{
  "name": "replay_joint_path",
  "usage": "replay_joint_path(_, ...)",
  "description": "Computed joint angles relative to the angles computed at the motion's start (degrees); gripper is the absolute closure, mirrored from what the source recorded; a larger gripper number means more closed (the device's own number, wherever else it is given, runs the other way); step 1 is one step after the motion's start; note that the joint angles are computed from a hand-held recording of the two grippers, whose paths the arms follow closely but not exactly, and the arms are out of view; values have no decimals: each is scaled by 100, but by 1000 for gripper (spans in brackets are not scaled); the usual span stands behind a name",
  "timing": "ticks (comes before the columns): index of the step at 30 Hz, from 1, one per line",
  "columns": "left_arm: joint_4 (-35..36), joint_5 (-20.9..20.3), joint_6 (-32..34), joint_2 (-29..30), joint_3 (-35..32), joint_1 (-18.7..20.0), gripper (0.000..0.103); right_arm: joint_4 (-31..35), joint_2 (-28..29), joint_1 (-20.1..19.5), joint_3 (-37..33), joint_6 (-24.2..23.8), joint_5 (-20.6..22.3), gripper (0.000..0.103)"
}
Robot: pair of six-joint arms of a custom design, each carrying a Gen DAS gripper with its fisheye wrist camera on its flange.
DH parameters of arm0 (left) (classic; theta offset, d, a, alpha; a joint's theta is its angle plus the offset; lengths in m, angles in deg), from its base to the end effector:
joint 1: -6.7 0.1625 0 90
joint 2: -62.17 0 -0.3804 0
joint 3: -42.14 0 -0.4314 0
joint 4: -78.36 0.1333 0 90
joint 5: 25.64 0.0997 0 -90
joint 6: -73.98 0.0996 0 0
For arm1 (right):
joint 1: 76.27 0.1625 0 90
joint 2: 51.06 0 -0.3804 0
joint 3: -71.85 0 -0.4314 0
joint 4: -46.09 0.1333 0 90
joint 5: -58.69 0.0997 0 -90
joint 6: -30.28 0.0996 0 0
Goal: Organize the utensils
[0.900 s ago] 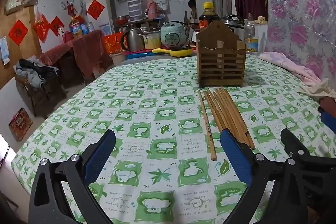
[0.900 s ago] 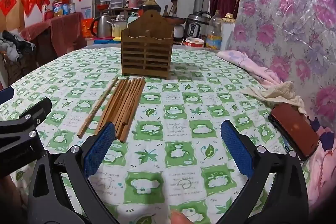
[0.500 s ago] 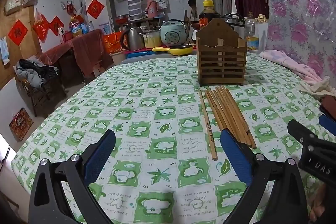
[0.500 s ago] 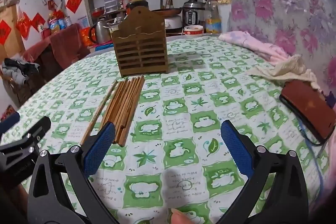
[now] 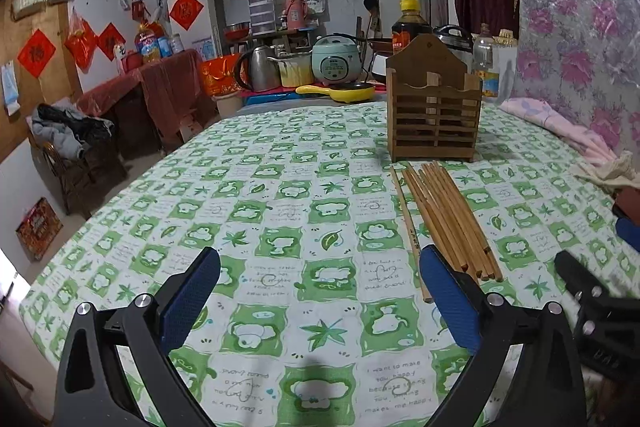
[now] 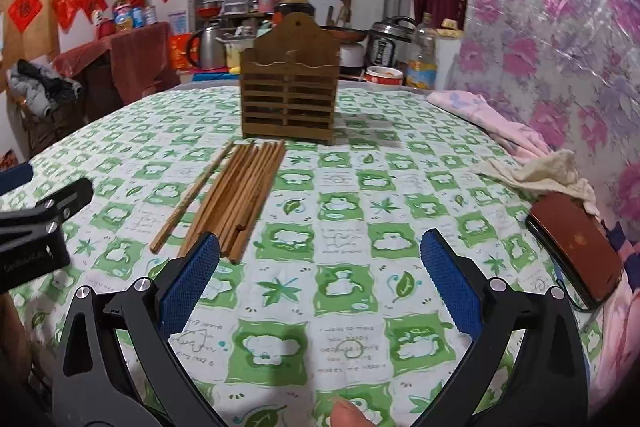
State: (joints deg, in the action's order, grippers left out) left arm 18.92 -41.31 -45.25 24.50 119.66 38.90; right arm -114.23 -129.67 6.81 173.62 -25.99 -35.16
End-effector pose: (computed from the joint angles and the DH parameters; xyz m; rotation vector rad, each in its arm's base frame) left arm -0.4198 -0.5352 0.0156 -0.0812 1.8061 -1.1790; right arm 0.0519 -0.6232 0.3713 1.0154 -2.2985 0.8899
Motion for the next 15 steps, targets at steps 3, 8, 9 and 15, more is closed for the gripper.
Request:
replay_joint_path(3,-350,3,34,-141,198,-3,5,-217,-20,8,104,-88,10,6)
replay_joint_path(8,-1054,-86,359,-328,468,21,5,-267,-25,12,129,-108,12,6)
replay_joint_path(9,-1054,-94,346,-327,467,17,5,-261,-22,10,125,-110,14,6)
replay_joint_path(15,-579,-76,64,-229,297,0,5,-244,-21,8,111,-111,21,6)
